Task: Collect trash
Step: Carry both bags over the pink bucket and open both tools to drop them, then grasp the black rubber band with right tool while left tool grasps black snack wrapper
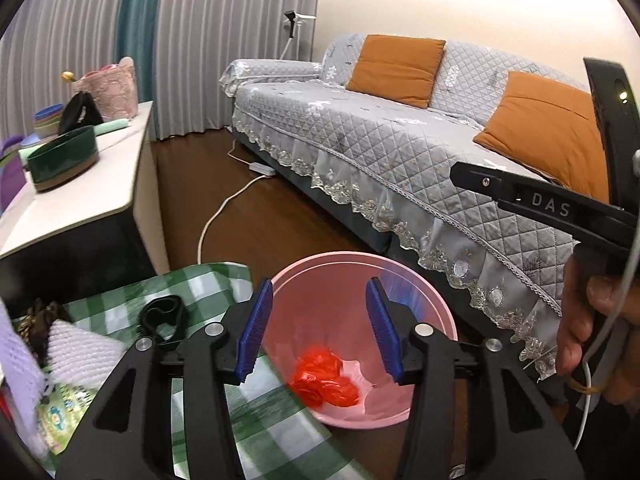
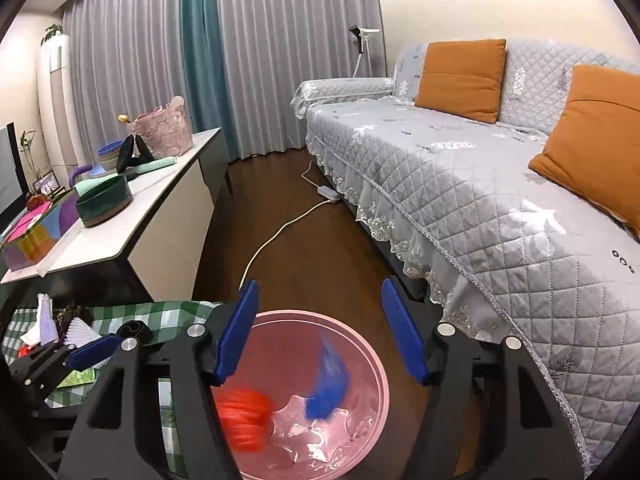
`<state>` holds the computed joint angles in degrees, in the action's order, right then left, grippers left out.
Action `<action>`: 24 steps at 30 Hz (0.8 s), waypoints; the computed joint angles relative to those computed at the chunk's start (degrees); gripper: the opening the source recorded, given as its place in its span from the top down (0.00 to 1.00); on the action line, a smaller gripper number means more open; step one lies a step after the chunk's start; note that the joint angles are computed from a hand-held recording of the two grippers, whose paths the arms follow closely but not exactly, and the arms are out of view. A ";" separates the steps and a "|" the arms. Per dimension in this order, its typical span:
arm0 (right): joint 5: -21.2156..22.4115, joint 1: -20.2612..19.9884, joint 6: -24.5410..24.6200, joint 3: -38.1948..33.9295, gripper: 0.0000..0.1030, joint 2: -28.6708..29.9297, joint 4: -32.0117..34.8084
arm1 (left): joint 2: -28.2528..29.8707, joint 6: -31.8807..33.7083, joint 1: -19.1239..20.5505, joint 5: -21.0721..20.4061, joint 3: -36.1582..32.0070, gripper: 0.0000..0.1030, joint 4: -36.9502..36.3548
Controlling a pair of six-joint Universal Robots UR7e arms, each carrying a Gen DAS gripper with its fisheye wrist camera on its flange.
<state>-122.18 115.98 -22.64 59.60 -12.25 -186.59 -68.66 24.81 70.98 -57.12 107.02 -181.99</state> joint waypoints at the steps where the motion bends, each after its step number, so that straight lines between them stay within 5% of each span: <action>1: 0.08 0.04 0.03 0.04 0.38 0.00 0.14 | -0.37 -0.13 -0.10 0.20 0.28 0.53 -0.15; 24: 8.16 5.08 0.68 4.51 0.44 -0.17 1.09 | -21.94 -2.01 -3.34 11.32 15.53 0.54 -2.15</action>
